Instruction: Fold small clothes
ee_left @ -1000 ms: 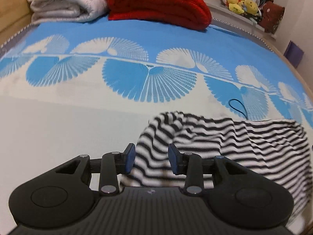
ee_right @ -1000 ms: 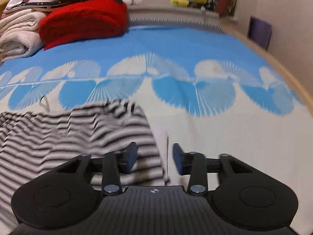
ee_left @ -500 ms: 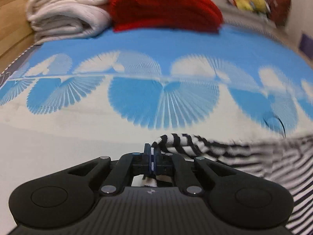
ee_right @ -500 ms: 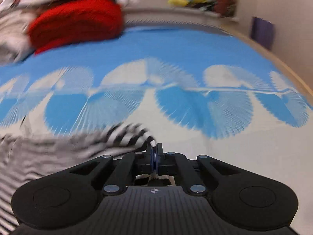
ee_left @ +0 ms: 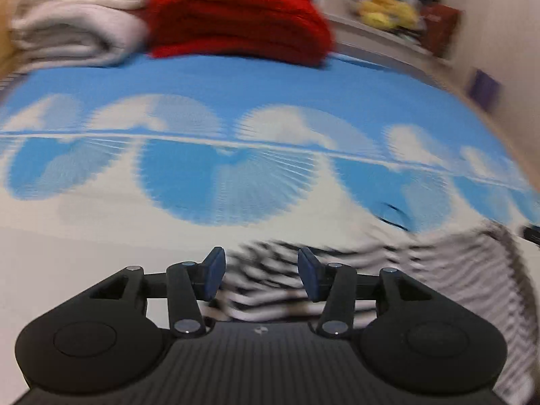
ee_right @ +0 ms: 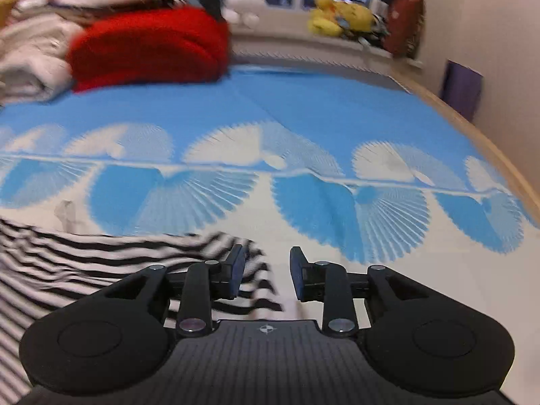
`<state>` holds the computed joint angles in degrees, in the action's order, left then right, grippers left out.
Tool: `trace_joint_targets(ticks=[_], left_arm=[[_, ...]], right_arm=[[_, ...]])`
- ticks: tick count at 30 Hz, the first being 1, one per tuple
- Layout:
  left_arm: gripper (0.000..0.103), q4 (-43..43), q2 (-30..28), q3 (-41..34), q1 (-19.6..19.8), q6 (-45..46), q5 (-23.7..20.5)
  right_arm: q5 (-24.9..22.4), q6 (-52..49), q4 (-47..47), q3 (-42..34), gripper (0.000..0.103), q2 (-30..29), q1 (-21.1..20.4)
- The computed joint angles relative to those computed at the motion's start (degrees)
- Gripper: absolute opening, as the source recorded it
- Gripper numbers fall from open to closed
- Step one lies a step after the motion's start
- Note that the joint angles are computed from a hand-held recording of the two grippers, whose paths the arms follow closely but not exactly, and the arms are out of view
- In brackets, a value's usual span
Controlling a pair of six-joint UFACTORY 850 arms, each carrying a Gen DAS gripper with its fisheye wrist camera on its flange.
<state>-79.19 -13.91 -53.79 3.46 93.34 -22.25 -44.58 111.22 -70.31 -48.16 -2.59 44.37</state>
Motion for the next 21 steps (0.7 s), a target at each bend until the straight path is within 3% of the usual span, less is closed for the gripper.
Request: trace_joint_targets(ticks=[2, 5, 6, 8, 10, 12, 14, 15, 18, 21], left_arm=[[0.052, 8.3, -1.7, -0.9, -1.1, -3.0, -2.4], [0.051, 25.8, -4.6, -0.7, -5.3, -14.3, 5.5], [0.052, 29.0, -4.9, 0.1, -6.3, -16.3, 8.9], [0.05, 28.2, -3.0, 0.8, -6.9, -15.4, 9.8], [0.05, 18.3, 0.2, 1.7, -5.6, -6.6, 5.0], [0.05, 13.6, 2.5, 2.4, -3.9, -0.9, -2.5], [0.05, 18.4, 2.0, 2.6, -4.1, -2.2, -6.4], [0.05, 24.4, 1.0, 2.5, -5.0, -6.2, -5.7], [0.056, 38.9, 0.6, 5.1, -8.1, -13.9, 2.5], [0.051, 33.9, 3.7, 5.1, -6.3, -13.4, -2.4]], right_arm=[[5.4, -1.4, -0.1, 1.6, 0.031, 2.0, -0.1], [16.9, -17.3, 15.3, 2.4, 0.032, 1.4, -3.2], [17.3, -23.3, 20.8, 2.5, 0.032, -0.2, -3.5], [14.5, -29.6, 24.6, 1.9, 0.032, -0.4, -2.6], [14.0, -26.3, 23.4, 2.3, 0.032, 2.0, -2.2], [17.2, -24.0, 22.3, 4.3, 0.032, 5.9, -2.2], [20.8, -31.4, 29.1, 5.7, 0.033, 8.1, -2.4], [21.4, -37.4, 35.1, 6.0, 0.033, 8.1, -2.4], [15.0, -49.9, 44.0, 6.0, 0.034, 6.3, -0.4], [14.8, -44.4, 42.3, 7.4, 0.034, 10.2, 0.4]])
